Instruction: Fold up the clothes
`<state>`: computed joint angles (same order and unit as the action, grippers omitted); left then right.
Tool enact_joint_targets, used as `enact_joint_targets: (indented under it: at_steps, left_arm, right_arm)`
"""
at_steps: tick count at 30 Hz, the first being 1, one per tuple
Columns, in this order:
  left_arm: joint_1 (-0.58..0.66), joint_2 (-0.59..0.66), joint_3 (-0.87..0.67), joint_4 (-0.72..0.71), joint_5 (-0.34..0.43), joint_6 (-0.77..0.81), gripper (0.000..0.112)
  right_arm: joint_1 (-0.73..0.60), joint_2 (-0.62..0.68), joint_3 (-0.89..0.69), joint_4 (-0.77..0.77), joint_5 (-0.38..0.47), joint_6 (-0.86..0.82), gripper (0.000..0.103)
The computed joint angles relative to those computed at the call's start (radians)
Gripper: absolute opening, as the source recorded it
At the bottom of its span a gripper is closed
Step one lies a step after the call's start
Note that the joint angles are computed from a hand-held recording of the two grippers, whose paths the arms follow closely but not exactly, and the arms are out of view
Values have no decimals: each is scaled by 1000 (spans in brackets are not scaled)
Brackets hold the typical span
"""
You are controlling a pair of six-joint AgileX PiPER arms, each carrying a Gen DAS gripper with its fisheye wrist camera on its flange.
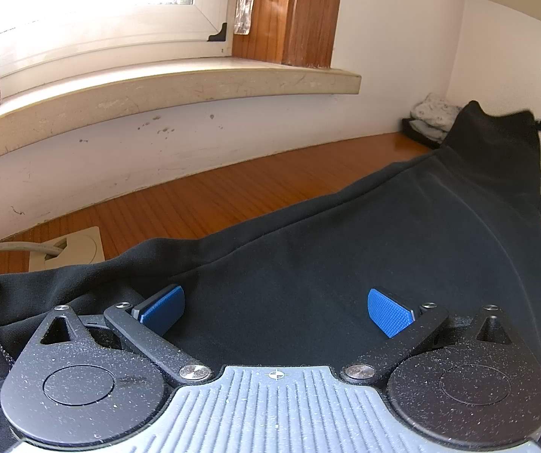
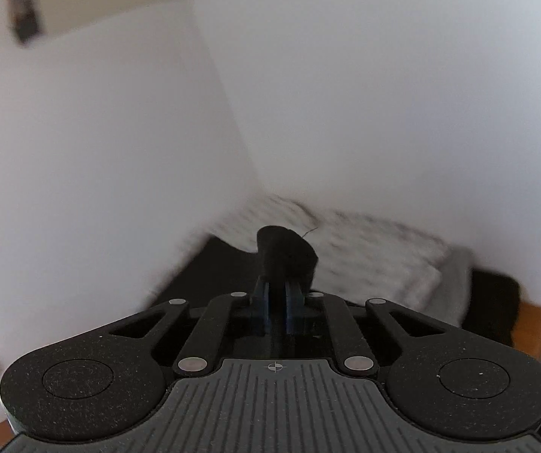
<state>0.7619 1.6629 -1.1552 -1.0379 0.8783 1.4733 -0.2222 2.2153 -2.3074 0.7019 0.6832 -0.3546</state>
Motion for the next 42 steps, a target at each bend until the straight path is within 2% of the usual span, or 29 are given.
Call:
enact_joint_targets:
  at_steps: [5,10,15,19,21,24,25,28,31,35,42]
  left_arm:
    - [1,0,0,-1,1,-1,103]
    - [2,0,0,-3,4,-1,103]
    - [5,-4,6,-9,0,5,103]
    - [8,-2,5,-10,4,7,103]
    - [7,-2,4,-10,4,7,103]
    - [7,-1,3,-10,4,7,103]
    - [8,-1,3,-10,5,7,103]
    - [7,-2,4,-9,4,8,103]
    - [8,-2,3,-8,5,7,103]
    - [7,-3,4,-8,4,6,103]
    - [5,-5,7,-9,1,5,103]
  right_arm:
    - [59,-119,112,139,5,-211,9]
    - [194,-254,258,213,47,-403,9]
    - [321,-443,603,369,104,-673,9]
    - [423,-557,860,427,155,-828,9]
    - [461,-576,962,407,146,-867,9]
    - [506,-610,1084,375,76,-927,10]
    - [522,-622,1122,365,49,-947,13]
    - [529,-654,1175,363,49,-987,22]
    - [534,-694,1201,367,77,-1027,25]
    - [526,-722,1187,348,86,-1079,42]
    - [593,-651,1146,318,-16,-1099,46]
